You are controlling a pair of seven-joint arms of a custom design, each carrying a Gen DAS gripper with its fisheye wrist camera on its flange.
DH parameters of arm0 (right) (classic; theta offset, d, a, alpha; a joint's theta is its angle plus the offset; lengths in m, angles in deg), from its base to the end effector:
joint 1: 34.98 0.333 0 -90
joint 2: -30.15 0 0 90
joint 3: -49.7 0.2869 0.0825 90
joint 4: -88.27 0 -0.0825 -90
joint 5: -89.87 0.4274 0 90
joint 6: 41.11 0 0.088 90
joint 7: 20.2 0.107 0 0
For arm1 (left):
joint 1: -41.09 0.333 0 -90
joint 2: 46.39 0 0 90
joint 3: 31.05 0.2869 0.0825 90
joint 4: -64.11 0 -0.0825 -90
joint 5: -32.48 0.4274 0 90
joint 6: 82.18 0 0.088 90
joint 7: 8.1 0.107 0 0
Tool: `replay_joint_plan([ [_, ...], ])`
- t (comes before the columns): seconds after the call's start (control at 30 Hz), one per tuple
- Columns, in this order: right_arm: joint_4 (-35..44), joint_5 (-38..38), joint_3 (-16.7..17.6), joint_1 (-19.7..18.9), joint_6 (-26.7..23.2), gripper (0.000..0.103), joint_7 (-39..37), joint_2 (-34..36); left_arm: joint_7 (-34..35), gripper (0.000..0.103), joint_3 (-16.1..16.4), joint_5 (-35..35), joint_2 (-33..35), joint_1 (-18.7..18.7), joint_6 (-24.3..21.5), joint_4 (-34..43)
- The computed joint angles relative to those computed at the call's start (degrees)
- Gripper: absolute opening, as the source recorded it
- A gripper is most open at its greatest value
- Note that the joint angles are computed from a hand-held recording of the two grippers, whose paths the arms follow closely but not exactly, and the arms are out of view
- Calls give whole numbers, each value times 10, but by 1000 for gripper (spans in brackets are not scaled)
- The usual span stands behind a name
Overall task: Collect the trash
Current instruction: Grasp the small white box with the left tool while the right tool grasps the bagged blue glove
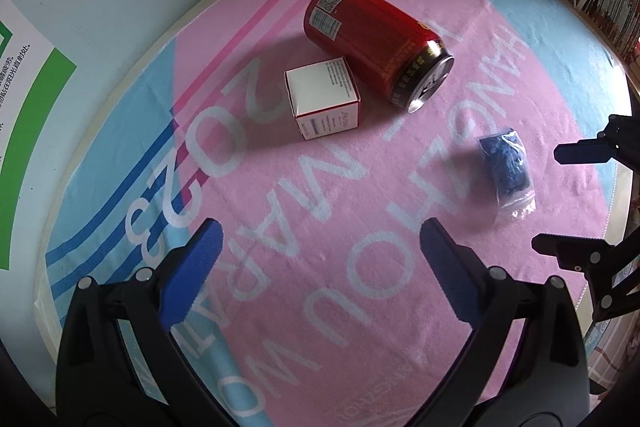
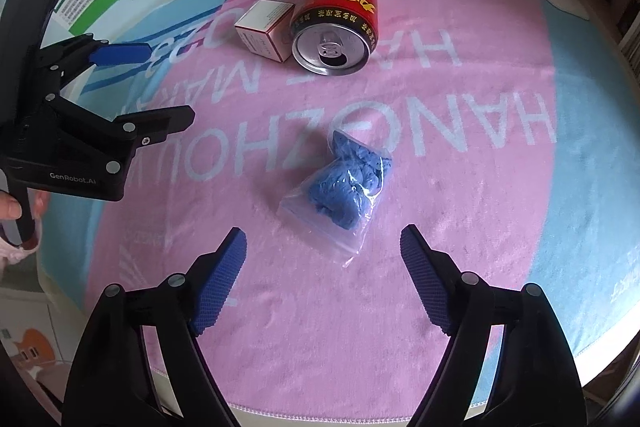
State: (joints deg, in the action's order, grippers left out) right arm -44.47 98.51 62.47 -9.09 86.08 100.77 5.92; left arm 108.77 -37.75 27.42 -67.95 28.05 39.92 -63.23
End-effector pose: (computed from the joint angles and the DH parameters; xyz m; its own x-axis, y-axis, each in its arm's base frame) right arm 0.3910 0.3252 0.4924 0.0818 -0.9754 -0.2049 -0.9701 -0.0307 -0.2409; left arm 0.4870 -0.1826 0.5140 -0.6884 -0.7199 -0.0884 -0.6798 0.6829 -0.2674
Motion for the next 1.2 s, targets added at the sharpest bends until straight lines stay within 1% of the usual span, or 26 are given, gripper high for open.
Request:
replay_joint_plan([
  [0.1, 7, 5, -3, 0, 3, 74, -2, 15, -2, 97, -1, 0, 23, 2, 4, 15],
  [0.37, 24, 12, -7, 0, 14, 71, 0, 51, -2, 96, -11, -7, 86, 8, 17, 62],
  [0.4, 28, 11, -8, -1, 15, 70, 0, 58, -3, 97, -14, -5, 94, 9, 22, 67],
  [0.43, 30, 10, -8, 0, 17, 67, -2, 62, -3, 96, -15, -5, 101, 10, 24, 72],
  [0.47, 33, 12, -10, 1, 18, 65, -7, 67, -3, 96, -17, -5, 111, 11, 25, 79],
  [0.6, 39, 4, -11, 1, 25, 63, -18, 77, -1, 96, -22, -1, 146, 17, 33, 106],
  [0.73, 45, -11, -8, 0, 27, 59, -18, 83, -4, 96, -30, 5, 167, 21, 40, 123],
  [0.8, 51, -23, -5, -1, 27, 56, -16, 89, -5, 92, -33, 3, 176, 22, 39, 131],
  [0.87, 55, -39, -4, -1, 17, 51, -18, 90, -5, 86, -35, 3, 184, 22, 42, 137],
  [0.9, 56, -43, -4, -1, 16, 50, -19, 90, -4, 84, -37, 3, 187, 22, 42, 140],
  [0.93, 54, -43, -4, 0, 17, 49, -17, 89, -2, 79, -37, 3, 190, 23, 41, 143],
  [0.97, 53, -45, -3, 0, 17, 44, -14, 88, -4, 74, -38, 3, 198, 23, 42, 149],
  [1.0, 52, -50, -3, -1, 16, 41, -8, 87, -5, 71, -39, 2, 202, 24, 39, 153],
  [1.07, 46, -40, -6, 0, 21, 40, -9, 82, -2, 58, -41, -5, 207, 25, 33, 158],
  [1.1, 44, -39, -7, 0, 22, 40, -10, 81, -1, 58, -41, -11, 210, 26, 30, 161],
  [1.17, 45, -40, -6, 0, 19, 40, -11, 80, 3, 49, -42, -18, 211, 27, 33, 162],
  [1.2, 44, -40, -6, 0, 20, 40, -11, 78, 7, 47, -42, -22, 213, 27, 30, 165],
])
